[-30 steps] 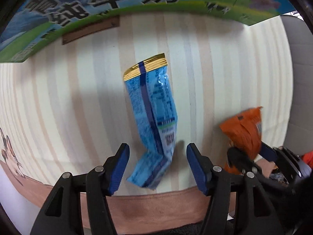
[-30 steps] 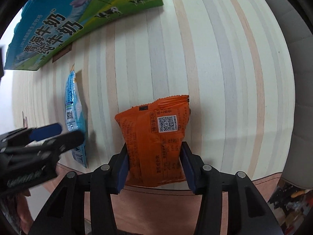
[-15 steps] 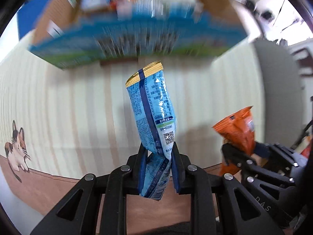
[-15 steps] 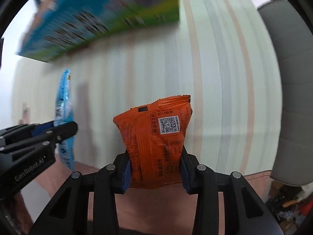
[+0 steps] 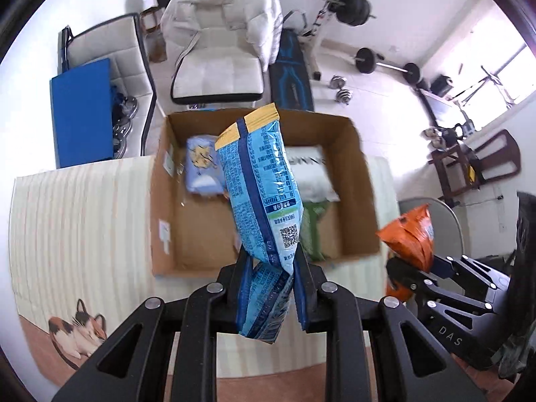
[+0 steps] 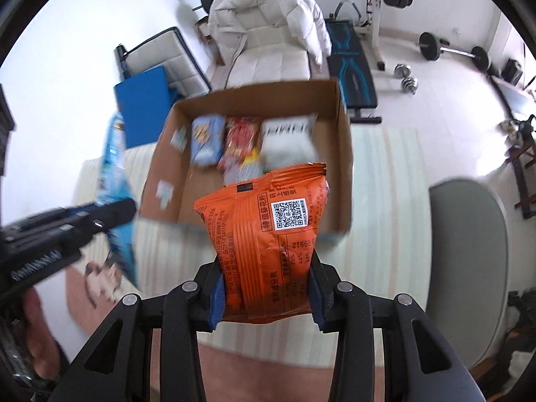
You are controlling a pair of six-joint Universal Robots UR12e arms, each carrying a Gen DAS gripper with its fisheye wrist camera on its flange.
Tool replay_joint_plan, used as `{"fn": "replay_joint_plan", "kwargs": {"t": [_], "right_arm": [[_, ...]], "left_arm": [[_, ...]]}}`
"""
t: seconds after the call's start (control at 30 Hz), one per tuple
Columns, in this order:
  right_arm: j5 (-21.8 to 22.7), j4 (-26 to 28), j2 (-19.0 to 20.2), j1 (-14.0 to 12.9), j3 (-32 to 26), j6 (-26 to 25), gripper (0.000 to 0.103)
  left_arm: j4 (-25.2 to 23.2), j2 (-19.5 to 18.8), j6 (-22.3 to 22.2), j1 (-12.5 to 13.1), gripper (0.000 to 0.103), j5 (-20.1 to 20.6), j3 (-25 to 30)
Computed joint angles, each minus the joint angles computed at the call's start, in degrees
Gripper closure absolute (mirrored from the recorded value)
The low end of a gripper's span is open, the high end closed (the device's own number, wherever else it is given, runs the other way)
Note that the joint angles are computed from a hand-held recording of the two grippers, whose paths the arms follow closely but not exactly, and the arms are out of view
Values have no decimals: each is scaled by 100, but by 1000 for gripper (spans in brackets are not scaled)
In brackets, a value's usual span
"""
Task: Organize soft objects
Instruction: 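Carry both items into the box and open both tools to release them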
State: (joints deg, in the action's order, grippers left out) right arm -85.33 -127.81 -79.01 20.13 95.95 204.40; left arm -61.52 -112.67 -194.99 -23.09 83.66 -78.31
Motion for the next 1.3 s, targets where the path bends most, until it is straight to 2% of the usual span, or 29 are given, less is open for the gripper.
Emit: {"fn": "replay_joint_plan", "kwargs": {"t": [0.13, 0.33, 0.53, 0.6, 0.67, 0.7, 0.73, 0.77, 0.8, 0.83, 0.97, 1.03, 1.07, 1.3], "right_arm": [[-164, 374, 443, -101, -465, 22, 60], [-540, 967, 1065, -149, -1017, -92, 60], [-676, 1264, 1333, -111, -1121, -147, 60], [-708, 1398, 1417, -111, -1169, -91, 60], [-646, 1589, 1496, -135, -1236, -31, 58], [-467, 1755, 1538, -172, -1281, -3, 51], [-344, 1800, 1552, -194, -1284, 13, 42], [-295, 1756, 1550, -200, -1267, 7, 22], [-351, 1674, 1537, -183, -1246, -3, 13], [-416, 1646, 1530, -167, -1244, 5, 13], [-340, 1540, 1487, -157, -1224, 26, 13], [-395, 1504, 1474, -128, -1223, 21, 8], [-431, 1482, 1457, -111, -1205, 23, 1], [-567, 1270, 1373, 1, -1038, 54, 0]], "left_arm": [[-568, -406, -141, 212, 83, -251, 408], [-1127, -820, -59, 213, 83, -51, 821], [-1643, -1173, 17, 263, 81, -296, 981], [-1809, -1239, -6, 251, 79, -190, 996], [-1824, -1250, 1, 266, 72, -240, 942], [-1833, -1248, -6, 272, 66, -252, 922], [-1787, -1234, -27, 276, 59, -254, 889], [-1700, -1206, -52, 279, 53, -240, 836], [-1626, -1179, -66, 274, 38, -187, 796], [-1552, -1148, -84, 271, 24, -148, 754], [-1253, -1011, -123, 233, 15, 116, 588], [-1102, -920, -130, 198, 3, 236, 483], [-1005, -853, -131, 183, 3, 295, 401], [-499, -499, -171, 36, 2, 699, -62]]}}
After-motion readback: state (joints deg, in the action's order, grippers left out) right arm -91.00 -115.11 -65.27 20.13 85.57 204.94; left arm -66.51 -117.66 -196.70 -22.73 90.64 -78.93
